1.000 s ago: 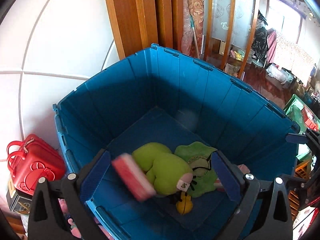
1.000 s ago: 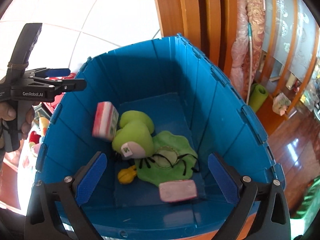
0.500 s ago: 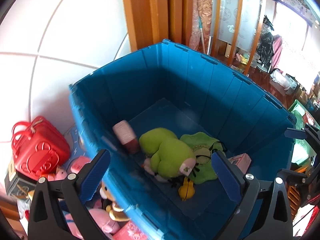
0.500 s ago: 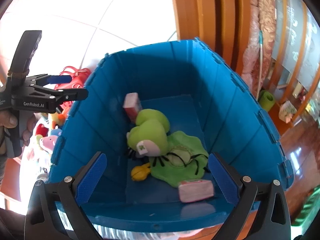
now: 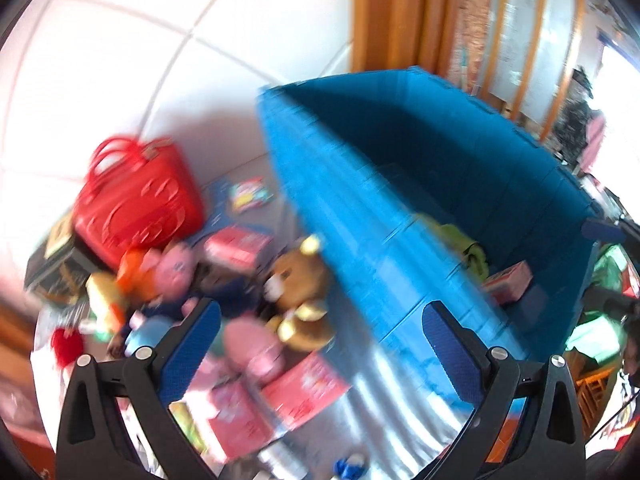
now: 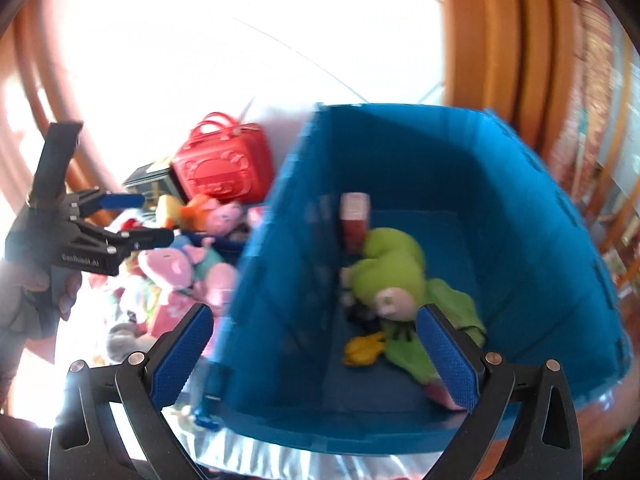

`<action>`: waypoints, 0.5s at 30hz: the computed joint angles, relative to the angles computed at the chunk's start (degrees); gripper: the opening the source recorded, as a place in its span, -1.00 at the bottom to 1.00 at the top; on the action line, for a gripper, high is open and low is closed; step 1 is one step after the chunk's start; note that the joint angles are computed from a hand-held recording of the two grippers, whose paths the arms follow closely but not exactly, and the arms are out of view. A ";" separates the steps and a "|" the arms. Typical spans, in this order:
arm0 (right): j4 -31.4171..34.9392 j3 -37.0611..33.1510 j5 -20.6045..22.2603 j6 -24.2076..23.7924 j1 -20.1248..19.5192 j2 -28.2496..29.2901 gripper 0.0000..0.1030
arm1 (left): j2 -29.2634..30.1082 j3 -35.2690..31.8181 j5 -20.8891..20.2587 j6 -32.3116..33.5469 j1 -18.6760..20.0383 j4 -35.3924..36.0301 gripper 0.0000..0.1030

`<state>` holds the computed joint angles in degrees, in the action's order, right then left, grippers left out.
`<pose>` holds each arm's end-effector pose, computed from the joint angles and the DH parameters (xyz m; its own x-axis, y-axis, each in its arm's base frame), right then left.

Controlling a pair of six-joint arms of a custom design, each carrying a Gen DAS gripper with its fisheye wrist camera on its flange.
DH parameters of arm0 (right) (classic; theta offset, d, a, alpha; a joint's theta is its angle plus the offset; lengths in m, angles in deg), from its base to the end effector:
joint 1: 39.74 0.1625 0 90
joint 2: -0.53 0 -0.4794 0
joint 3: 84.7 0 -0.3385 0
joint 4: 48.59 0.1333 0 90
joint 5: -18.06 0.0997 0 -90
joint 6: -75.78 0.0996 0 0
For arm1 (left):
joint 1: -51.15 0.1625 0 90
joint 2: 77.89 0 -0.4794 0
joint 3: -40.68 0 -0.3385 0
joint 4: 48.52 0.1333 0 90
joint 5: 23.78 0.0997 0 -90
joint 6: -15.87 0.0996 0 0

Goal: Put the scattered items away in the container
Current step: 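Move both grippers back from the crate toward the table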

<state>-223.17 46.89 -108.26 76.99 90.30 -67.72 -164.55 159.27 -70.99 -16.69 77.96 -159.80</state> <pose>0.3474 -0.2979 0.2666 -0.7674 -0.3389 0.5443 -0.5835 0.7209 -0.3739 -0.2661 -0.3596 0.3718 -0.6566 0.3612 -0.6621 0.6214 0.7566 -0.2035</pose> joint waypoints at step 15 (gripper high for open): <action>-3.23 -4.21 7.95 -1.34 7.81 20.94 0.99 | -30.99 1.94 -0.73 -29.41 -0.62 46.62 0.99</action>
